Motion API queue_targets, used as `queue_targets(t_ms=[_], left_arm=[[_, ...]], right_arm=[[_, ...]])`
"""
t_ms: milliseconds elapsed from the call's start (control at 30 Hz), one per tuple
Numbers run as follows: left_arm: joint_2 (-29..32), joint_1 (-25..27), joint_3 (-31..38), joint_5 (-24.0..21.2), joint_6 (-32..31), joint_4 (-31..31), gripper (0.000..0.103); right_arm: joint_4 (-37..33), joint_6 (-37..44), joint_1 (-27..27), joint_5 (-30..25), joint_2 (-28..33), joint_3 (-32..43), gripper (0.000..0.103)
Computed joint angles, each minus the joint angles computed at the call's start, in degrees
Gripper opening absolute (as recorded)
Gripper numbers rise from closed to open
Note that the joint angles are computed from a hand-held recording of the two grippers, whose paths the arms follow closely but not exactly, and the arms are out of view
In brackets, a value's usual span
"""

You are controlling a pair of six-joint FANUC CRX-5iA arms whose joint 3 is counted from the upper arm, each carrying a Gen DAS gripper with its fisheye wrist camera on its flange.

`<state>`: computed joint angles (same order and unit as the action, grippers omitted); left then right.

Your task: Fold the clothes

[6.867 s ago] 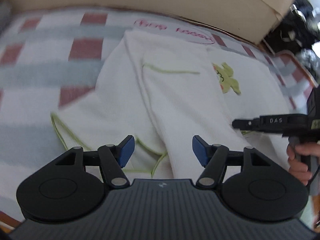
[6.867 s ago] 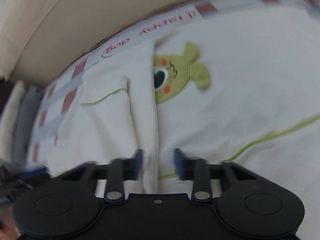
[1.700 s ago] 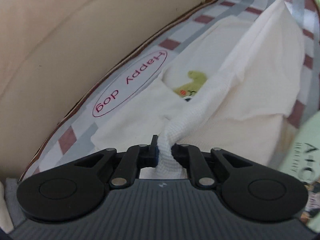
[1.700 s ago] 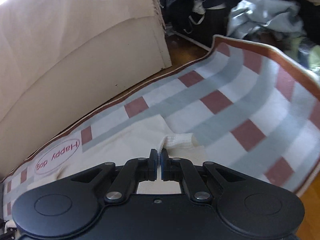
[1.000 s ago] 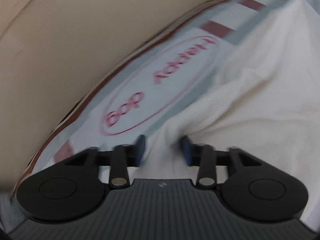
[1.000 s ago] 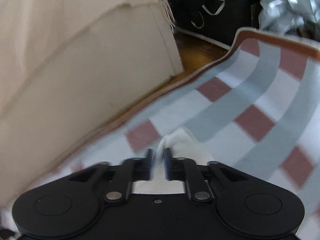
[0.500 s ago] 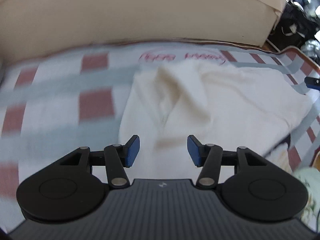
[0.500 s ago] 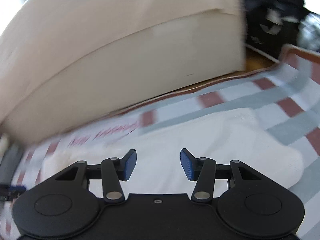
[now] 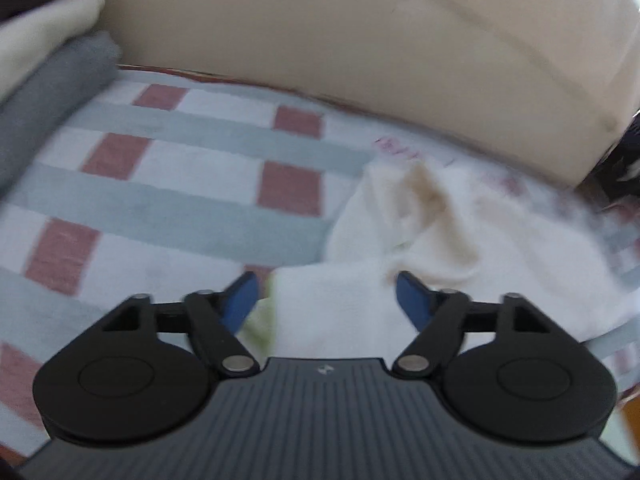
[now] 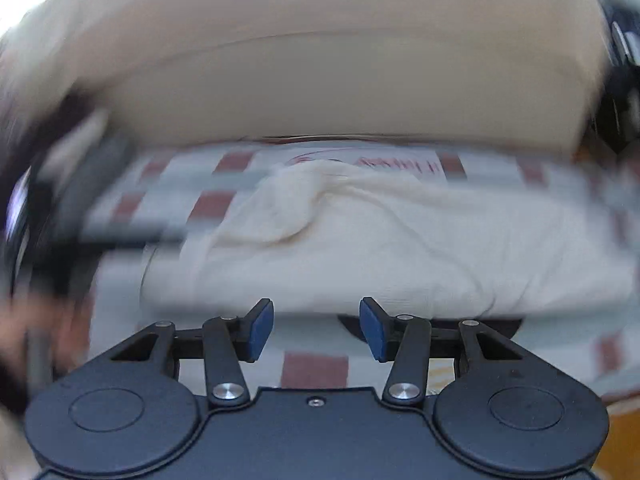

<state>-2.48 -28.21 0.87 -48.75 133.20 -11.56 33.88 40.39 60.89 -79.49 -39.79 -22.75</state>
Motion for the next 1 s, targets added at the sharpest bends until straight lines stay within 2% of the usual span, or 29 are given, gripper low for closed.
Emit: queue_targets(t_ms=[33, 67, 100, 233, 300, 400, 467, 500, 567, 600, 633, 667, 733, 800, 833, 867, 900, 933, 1000], left_arm=[[-1.2, 0.9, -2.0, 3.0, -0.8, 2.1, 0.079], [-2.3, 0.8, -2.8, 4.1, 0.4, 1.7, 0.079], [-2.9, 0.7, -3.2, 5.1, 0.8, 1.5, 0.079], [-3.1, 0.1, -2.5, 4.5, -4.4, 0.6, 0.079], [-3.4, 0.6, -3.1, 4.2, -9.2, 2.8, 0.078], [-4.4, 1.9, -4.8, 5.9, -11.8, 5.3, 0.075], [-4.6, 2.1, -4.7, 4.8, -12.4, 4.7, 0.072], [-4.4, 2.2, -4.3, 3.5, -12.5, 4.2, 0.068], [-4.5, 3.2, -5.4, 3.1, -15.5, 6.5, 0.06], [-4.2, 3.9, -5.8, 2.7, -17.3, 8.4, 0.058], [-4.0, 4.5, -6.3, 3.0, -19.0, 10.0, 0.051], [-3.6, 4.6, -6.5, 3.5, -20.2, 10.5, 0.049], [-2.1, 3.9, -5.1, 3.1, -22.2, 9.0, 0.049], [-0.4, 3.7, -4.3, 3.5, -23.2, 9.1, 0.049], [0.6, 3.9, -3.7, 2.8, -21.7, 9.5, 0.05], [1.9, 3.6, -2.2, 1.1, -19.6, 8.5, 0.051], [3.3, 3.4, -0.7, -0.8, -17.5, 7.4, 0.051], [4.3, 2.6, 0.7, -1.9, -16.5, 4.8, 0.051], [5.0, 1.7, 1.7, -2.0, -16.1, 1.2, 0.051]], right_arm=[[1.2, 1.5, 3.4, -2.1, 0.1, 0.9, 0.054], [2.9, 2.1, 5.7, -2.7, 0.0, 1.0, 0.057], [3.4, 1.9, 6.3, -3.4, 1.0, 2.1, 0.06], [3.1, 4.2, 2.7, -2.7, 6.7, 7.9, 0.061], [3.3, 2.4, 2.1, -1.6, 8.4, 9.5, 0.061], [5.5, -1.8, 8.3, -1.4, 8.0, 6.5, 0.059], [7.7, -2.7, 10.3, 1.5, 7.0, 2.2, 0.059], [7.0, -2.6, 9.0, 3.1, 7.3, 1.6, 0.056], [4.5, -2.9, 2.2, 6.3, 9.8, 2.9, 0.057], [1.6, -0.7, -2.2, 8.5, 11.0, 4.6, 0.057], [-3.3, 1.4, -7.2, 11.5, 12.0, 6.6, 0.057], [-9.6, 5.2, -12.2, 11.8, 14.1, 10.4, 0.056], [-22.6, 12.5, -22.2, 8.7, 19.7, 19.7, 0.042], [-36.4, 19.2, -32.2, 2.3, 26.7, 30.3, 0.04], [-42.8, 25.4, -37.2, -2.8, 31.6, 36.2, 0.039], [-46.2, 28.9, -40.2, -7.6, 36.4, 40.9, 0.04], [-46.7, 30.6, -41.4, -9.7, 39.4, 43.6, 0.043], [-44.1, 31.4, -40.7, -8.9, 41.1, 44.1, 0.043], [-39.1, 33.5, -39.4, -4.0, 42.8, 42.3, 0.043]])
